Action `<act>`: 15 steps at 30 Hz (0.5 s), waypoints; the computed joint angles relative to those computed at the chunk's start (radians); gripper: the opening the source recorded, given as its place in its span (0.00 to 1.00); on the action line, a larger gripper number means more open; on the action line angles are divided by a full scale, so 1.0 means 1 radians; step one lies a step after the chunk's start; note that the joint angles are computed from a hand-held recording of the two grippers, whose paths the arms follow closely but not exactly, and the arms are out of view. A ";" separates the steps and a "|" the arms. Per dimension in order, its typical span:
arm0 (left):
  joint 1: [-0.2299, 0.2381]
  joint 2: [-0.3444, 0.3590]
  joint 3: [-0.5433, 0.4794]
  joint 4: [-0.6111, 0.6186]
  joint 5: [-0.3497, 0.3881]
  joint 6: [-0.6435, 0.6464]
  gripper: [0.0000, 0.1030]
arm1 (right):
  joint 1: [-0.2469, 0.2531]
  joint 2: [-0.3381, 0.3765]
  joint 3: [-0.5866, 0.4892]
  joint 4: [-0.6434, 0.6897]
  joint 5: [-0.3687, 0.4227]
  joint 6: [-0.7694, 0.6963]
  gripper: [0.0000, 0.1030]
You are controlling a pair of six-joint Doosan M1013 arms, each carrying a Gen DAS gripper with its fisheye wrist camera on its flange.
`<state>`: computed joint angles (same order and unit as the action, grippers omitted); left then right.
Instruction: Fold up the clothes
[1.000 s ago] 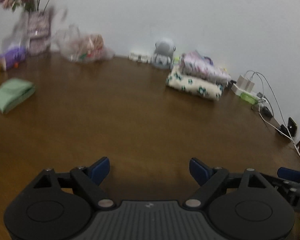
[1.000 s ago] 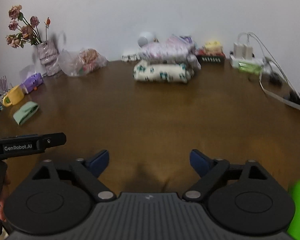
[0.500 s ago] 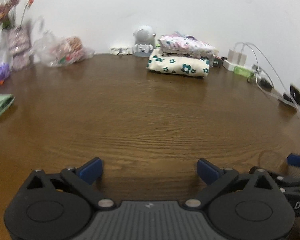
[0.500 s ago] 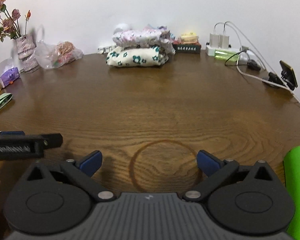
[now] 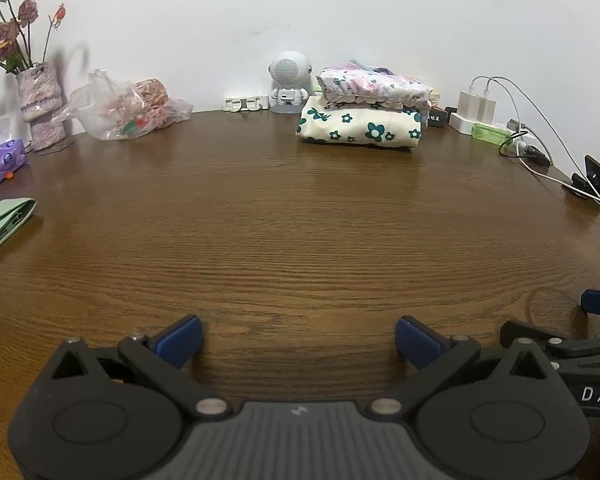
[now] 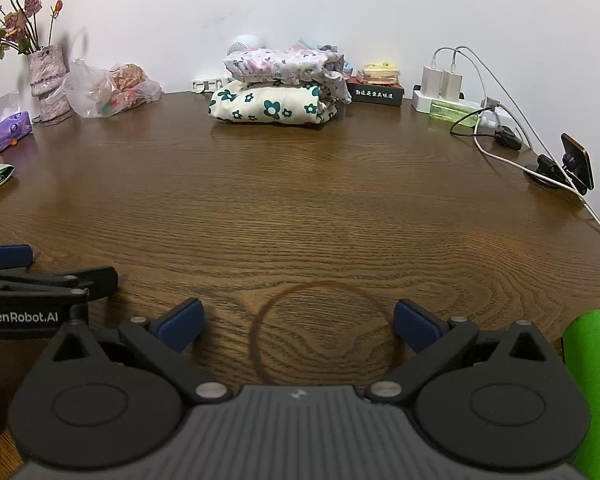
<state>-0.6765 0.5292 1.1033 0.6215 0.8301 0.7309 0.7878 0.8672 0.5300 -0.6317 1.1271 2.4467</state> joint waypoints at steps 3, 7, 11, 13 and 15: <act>0.001 -0.001 0.001 -0.006 -0.004 0.006 1.00 | 0.001 0.001 -0.002 -0.001 0.002 -0.001 0.99; 0.002 0.000 -0.001 -0.014 -0.009 0.021 1.00 | 0.000 0.001 -0.001 -0.001 0.001 0.000 0.99; 0.003 -0.001 0.001 -0.023 -0.017 0.034 1.00 | 0.000 -0.002 0.005 0.001 -0.004 0.002 0.99; 0.003 -0.001 0.002 -0.023 -0.017 0.034 1.00 | 0.000 -0.004 0.008 0.001 -0.006 0.003 0.99; 0.003 -0.002 0.003 -0.023 -0.017 0.031 1.00 | 0.000 -0.005 0.009 0.001 -0.008 0.002 0.99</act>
<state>-0.6735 0.5274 1.1059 0.5986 0.8129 0.7621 0.7874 0.8625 0.5395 -0.6302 1.1195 2.4490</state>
